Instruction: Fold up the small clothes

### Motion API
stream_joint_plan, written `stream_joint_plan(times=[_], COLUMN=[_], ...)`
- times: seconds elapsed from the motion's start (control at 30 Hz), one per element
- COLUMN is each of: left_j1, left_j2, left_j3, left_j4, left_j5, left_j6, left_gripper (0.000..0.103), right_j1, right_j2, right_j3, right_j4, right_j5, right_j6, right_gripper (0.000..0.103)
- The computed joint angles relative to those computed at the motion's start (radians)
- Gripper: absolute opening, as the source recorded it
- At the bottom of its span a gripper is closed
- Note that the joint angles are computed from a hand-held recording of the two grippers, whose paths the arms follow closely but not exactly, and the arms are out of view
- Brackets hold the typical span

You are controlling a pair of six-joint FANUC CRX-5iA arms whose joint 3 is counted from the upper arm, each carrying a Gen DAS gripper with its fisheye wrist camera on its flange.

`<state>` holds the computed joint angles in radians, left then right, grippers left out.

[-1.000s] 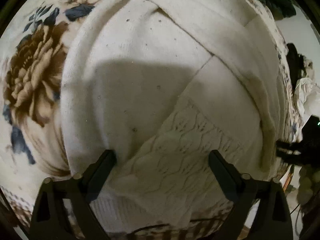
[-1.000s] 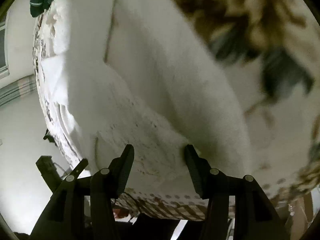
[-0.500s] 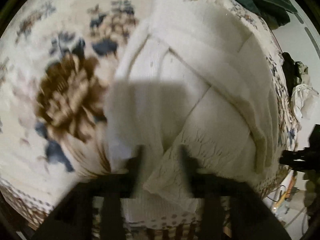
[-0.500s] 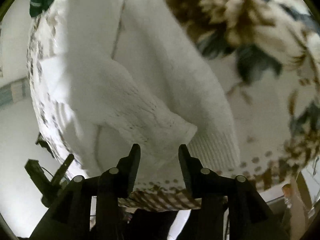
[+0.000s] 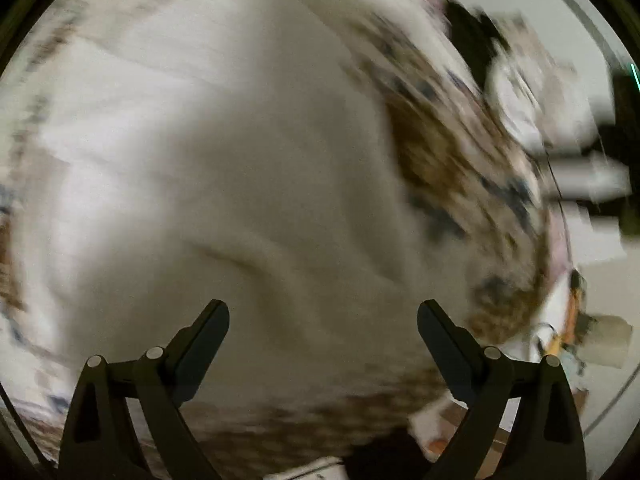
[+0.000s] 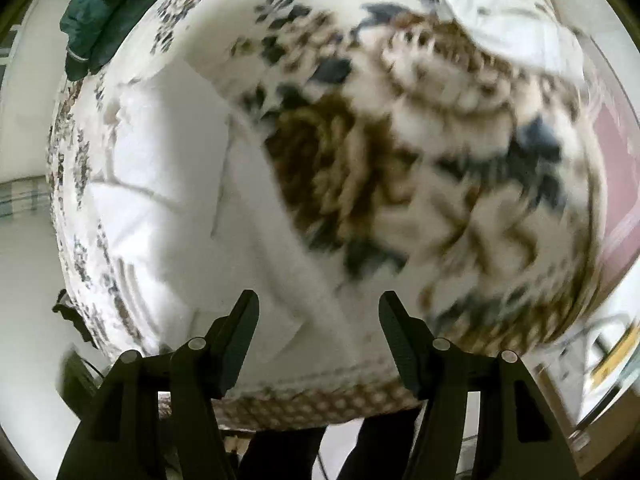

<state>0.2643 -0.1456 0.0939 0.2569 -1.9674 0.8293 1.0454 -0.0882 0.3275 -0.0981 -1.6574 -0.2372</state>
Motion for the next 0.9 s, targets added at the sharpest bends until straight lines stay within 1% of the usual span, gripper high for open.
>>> stream_joint_plan(times=[0.03, 0.1, 0.17, 0.2, 0.23, 0.27, 0.33, 0.37, 0.4, 0.47, 0.57, 0.6, 0.67, 0.73, 0.87, 0.9], left_j1=[-0.046, -0.167, -0.257, -0.285, -0.311, -0.331, -0.316, -0.304, -0.298, -0.269, -0.226, -0.214, -0.19, -0.166, -0.123, -0.115], left_j2=[-0.021, -0.049, -0.056, -0.054, -0.054, -0.065, -0.086, -0.1, -0.108, -0.132, -0.157, -0.156, -0.149, -0.145, -0.133, -0.131], left_j3=[-0.031, -0.102, -0.155, -0.172, -0.181, -0.189, -0.206, -0.215, -0.219, -0.224, -0.229, -0.224, -0.216, -0.21, -0.197, -0.195], left_j4=[-0.017, -0.054, -0.095, -0.109, -0.135, -0.167, -0.157, -0.15, -0.147, -0.127, -0.101, -0.092, -0.072, -0.052, -0.02, -0.013], left_j5=[0.003, 0.046, 0.101, 0.124, 0.145, 0.179, 0.212, 0.222, 0.225, 0.218, 0.193, 0.181, 0.162, 0.146, 0.113, 0.107], left_j6=[0.027, 0.117, 0.202, 0.23, 0.249, 0.259, 0.255, 0.243, 0.236, 0.221, 0.207, 0.207, 0.208, 0.199, 0.168, 0.162], left_gripper=[0.096, 0.096, 0.081, 0.054, 0.03, 0.026, 0.013, 0.013, 0.011, 0.01, 0.009, 0.009, 0.009, 0.009, 0.009, 0.009], right_j1=[-0.034, -0.112, -0.192, -0.239, -0.278, -0.323, -0.402, -0.453, -0.481, -0.541, -0.621, -0.647, -0.667, -0.689, -0.714, -0.708], right_j2=[-0.005, -0.015, -0.009, -0.002, 0.009, 0.026, 0.068, 0.107, 0.135, 0.209, 0.346, 0.408, 0.513, 0.622, 0.776, 0.798], right_j3=[-0.013, -0.041, -0.054, -0.058, -0.059, -0.053, -0.031, -0.002, 0.02, 0.084, 0.211, 0.274, 0.382, 0.492, 0.652, 0.678], right_j4=[-0.013, -0.042, -0.081, -0.104, -0.122, -0.144, -0.184, -0.209, -0.224, -0.262, -0.356, -0.403, -0.443, -0.507, -0.64, -0.658], right_j5=[-0.001, 0.008, 0.012, 0.02, 0.032, 0.043, 0.075, 0.096, 0.113, 0.155, 0.226, 0.228, 0.223, 0.206, 0.139, 0.131], right_j6=[0.04, 0.144, 0.254, 0.317, 0.369, 0.431, 0.546, 0.616, 0.655, 0.745, 0.866, 0.902, 0.942, 0.976, 0.996, 0.992], right_gripper=[0.064, 0.064, 0.064, 0.064, 0.065, 0.064, 0.064, 0.064, 0.064, 0.064, 0.064, 0.064, 0.059, 0.05, 0.05, 0.05])
